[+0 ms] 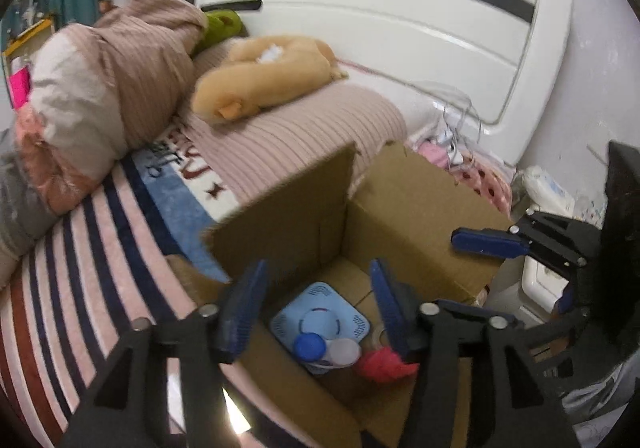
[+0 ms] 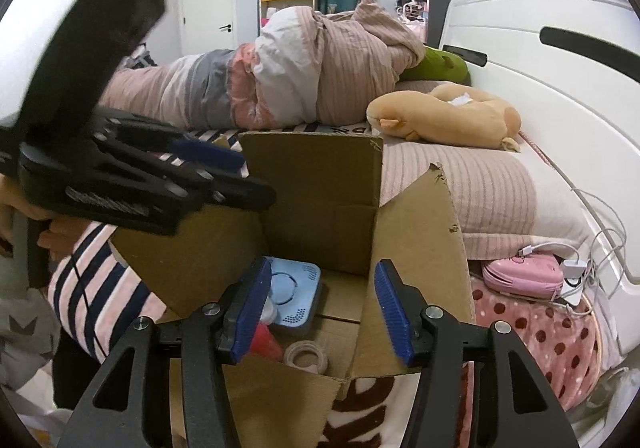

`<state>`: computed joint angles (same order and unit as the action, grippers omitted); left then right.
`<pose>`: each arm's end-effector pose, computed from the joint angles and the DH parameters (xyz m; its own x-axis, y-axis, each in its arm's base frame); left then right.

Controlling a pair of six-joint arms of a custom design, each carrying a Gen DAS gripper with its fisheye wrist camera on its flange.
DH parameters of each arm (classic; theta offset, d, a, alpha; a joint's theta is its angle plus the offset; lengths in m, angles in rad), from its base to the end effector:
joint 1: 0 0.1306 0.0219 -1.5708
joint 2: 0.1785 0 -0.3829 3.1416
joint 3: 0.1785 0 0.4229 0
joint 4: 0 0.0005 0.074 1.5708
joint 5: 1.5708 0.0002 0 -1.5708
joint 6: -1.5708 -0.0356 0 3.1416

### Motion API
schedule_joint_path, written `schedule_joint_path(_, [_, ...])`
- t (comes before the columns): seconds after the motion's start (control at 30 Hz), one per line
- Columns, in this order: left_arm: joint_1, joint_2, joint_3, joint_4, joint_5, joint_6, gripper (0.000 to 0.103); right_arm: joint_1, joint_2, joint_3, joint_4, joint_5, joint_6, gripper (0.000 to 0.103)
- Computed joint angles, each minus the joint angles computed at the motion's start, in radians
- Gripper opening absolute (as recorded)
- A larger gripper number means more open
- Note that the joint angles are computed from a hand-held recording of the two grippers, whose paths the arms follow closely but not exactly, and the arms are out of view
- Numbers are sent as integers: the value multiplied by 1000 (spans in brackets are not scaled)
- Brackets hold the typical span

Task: Organize rigid objects
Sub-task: 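Drop the lens case and tape roll into the box, opening both grippers, then grasp the white dropper bottle with the left gripper while the right grasps the white box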

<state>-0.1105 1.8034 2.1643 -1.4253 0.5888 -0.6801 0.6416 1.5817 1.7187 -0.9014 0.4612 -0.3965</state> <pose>0.6146 -0.0886 0.5402 -0.4497 0.5761 -0.6825 0.8261 0.5589 -0.0726 0.4818 0.3395 0.4910 -0.6191 -0.0308 -0.7847 -0.0428 0.9991 -0.0054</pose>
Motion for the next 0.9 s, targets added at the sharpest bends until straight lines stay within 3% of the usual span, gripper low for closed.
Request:
schedule_joint_path(0.17, [101, -26, 8, 39, 54, 31, 60, 25, 33, 64, -3, 10, 12, 50])
schedule_joint_path(0.4, [261, -21, 8, 113, 44, 75, 65, 83, 150, 239, 36, -76, 95, 50])
schedule_joint_path(0.67, [368, 9, -84, 200, -36, 71, 71, 136, 434, 596, -98, -219, 101, 50])
schedule_joint_path(0.8, [383, 58, -106, 175, -26, 86, 71, 141, 590, 753, -214, -232, 39, 50])
schedule_joint_path(0.9, [379, 93, -122, 167, -23, 107, 71, 128, 659, 798, -274, -226, -29, 50])
